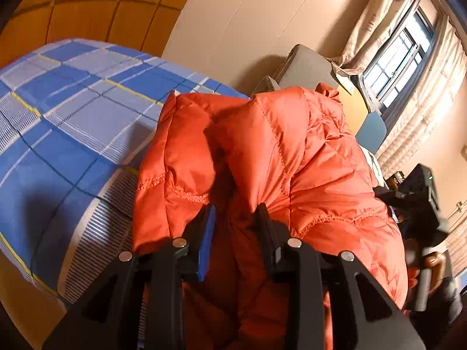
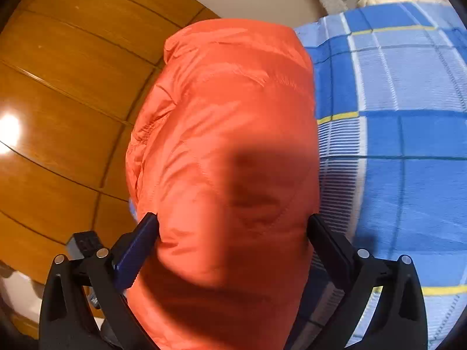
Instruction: Fold large clothes
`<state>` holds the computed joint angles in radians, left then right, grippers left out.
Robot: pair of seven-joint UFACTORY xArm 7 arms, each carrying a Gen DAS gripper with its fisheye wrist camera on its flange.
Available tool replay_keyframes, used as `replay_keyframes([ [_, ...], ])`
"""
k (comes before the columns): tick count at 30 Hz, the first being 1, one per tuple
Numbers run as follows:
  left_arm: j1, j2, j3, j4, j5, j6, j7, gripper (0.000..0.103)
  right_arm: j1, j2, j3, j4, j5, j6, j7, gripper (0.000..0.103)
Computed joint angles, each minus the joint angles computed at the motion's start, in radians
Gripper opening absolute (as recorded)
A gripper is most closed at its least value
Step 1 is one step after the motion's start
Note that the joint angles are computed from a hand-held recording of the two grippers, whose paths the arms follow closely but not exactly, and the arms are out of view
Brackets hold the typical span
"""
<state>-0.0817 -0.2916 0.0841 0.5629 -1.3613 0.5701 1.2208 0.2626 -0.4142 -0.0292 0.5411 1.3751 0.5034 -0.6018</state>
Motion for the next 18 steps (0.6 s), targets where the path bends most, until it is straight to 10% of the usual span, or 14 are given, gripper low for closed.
replay_keyframes([
  [5, 0.044, 0.090, 0.048, 0.048, -0.017, 0.181, -0.024, 0.032, -0.022, 0.061, -0.021, 0.040, 0.035, 0.097, -0.086, 0.100],
  [10, 0.098, 0.130, 0.036, 0.067, -0.055, 0.316, -0.019, 0.013, -0.037, 0.004, -0.005, 0.035, 0.050, 0.117, -0.165, 0.060],
  [18, 0.017, 0.074, -0.057, 0.141, -0.085, 0.300, -0.003, 0.007, -0.066, -0.190, -0.076, -0.003, -0.010, 0.162, -0.227, 0.046],
])
